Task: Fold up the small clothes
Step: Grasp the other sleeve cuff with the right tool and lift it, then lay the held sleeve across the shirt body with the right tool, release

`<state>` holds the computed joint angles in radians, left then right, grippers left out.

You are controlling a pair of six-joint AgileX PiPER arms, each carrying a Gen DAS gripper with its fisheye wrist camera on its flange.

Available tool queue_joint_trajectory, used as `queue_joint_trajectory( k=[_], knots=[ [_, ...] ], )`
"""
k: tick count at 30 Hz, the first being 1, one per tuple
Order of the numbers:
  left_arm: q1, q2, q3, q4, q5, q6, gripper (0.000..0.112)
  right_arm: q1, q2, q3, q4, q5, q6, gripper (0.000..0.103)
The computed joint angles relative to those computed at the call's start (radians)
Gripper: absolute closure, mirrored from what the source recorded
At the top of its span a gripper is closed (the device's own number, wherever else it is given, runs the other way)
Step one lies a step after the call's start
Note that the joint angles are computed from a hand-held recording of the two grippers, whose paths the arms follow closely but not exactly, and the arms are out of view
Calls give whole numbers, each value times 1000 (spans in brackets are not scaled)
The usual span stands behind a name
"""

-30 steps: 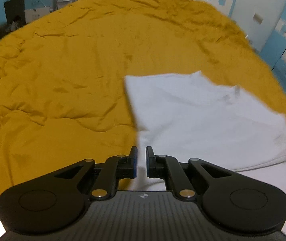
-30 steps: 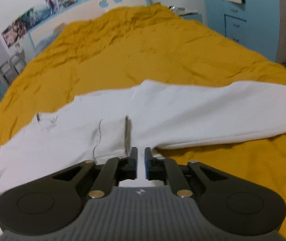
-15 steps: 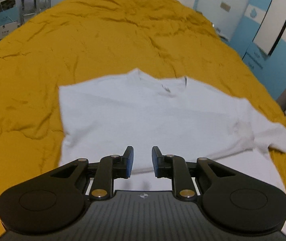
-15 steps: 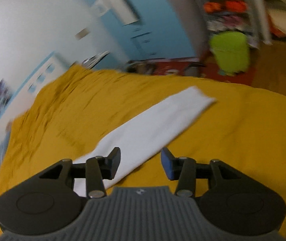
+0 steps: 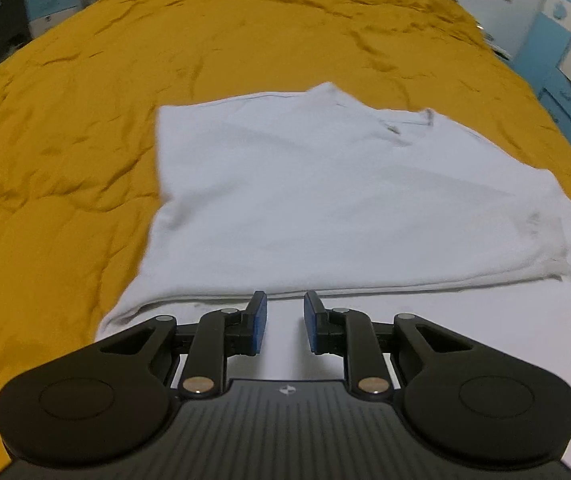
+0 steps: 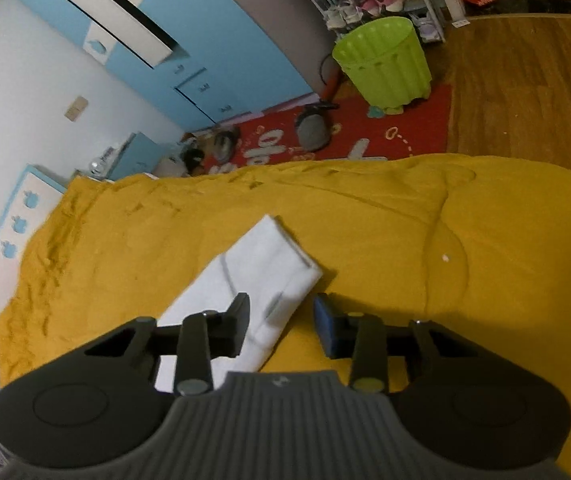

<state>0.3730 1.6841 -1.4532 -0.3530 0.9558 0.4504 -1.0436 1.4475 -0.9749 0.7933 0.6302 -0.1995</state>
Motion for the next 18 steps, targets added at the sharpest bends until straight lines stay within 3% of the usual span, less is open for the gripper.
queue_joint_trajectory(
  k=[5, 9, 14, 18],
  knots=[
    [61, -11, 11, -52, 5, 38, 88, 70, 18, -51, -163, -36, 137, 102],
    [95, -13, 3, -80, 12, 57, 88, 253, -97, -106, -493, -82, 338, 102],
    [154, -27, -1, -175, 43, 123, 88, 593, -175, -326, -815, 18, 603, 103],
    [199, -33, 2, -241, 60, 170, 88, 934, -100, -619, -1092, 130, 834, 103]
  ],
)
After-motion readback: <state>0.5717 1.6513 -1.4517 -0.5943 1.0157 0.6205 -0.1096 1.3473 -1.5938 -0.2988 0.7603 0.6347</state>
